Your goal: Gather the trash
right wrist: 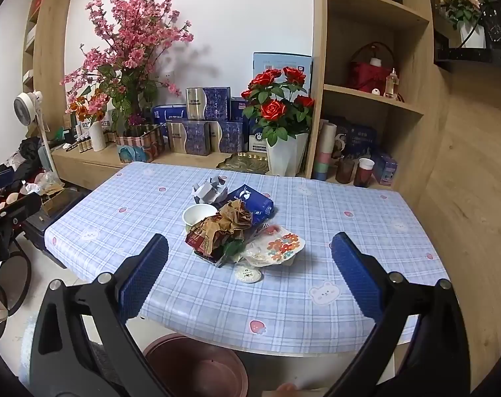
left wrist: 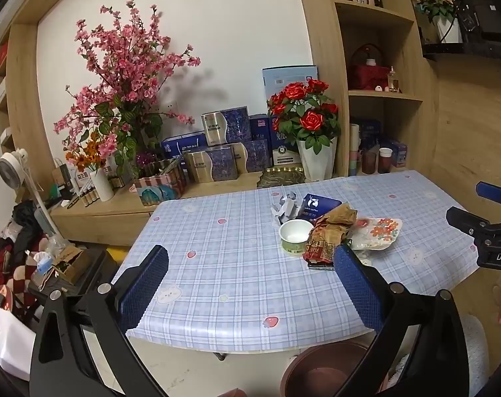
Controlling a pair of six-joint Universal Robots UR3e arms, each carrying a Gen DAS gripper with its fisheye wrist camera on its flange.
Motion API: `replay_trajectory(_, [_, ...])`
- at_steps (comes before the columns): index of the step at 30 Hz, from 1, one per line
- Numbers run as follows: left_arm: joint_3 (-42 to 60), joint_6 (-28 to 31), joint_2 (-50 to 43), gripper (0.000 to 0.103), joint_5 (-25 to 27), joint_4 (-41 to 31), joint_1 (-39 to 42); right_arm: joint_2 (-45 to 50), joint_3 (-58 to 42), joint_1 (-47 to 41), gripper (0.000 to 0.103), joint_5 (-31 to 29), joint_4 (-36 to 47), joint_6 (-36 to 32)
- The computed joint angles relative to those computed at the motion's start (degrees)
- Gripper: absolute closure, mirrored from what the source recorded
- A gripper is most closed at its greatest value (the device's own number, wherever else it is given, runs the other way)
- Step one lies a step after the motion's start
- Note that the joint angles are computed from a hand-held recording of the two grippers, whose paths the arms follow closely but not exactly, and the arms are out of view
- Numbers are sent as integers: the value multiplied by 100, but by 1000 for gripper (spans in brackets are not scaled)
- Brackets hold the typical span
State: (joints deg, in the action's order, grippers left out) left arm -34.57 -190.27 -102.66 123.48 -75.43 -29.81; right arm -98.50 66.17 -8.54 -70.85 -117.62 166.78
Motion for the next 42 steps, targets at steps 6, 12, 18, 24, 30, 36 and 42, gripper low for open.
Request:
replay_trajectory(6, [15, -2, -3, 5, -63, -34, 49, 8, -32, 8, 6, -19, 29, -2])
replay_trajectory(12, [9, 17, 33, 5, -28, -57, 34, -12, -12, -7, 6, -6, 44, -6])
replay_trajectory(18, [-647, 48, 343, 5, -21, 305, 80, -51, -1, 13, 6, -23, 72, 5])
replay_trajectory(24, [-837, 83, 422, 5, 66, 413, 63, -30, 51, 4, 6, -25, 2, -14])
replay_trajectory(30, [-776, 73, 389, 5, 86, 378, 39, -28, 53, 16, 6, -38, 1, -14])
replay_trajectory(36, [-832, 79, 412, 5, 85, 414, 41, -90, 238, 7, 6, -41, -114, -20])
replay_trajectory(42, [-804, 75, 394, 5, 90, 396, 38, -71, 187, 17, 6, -51, -77, -24])
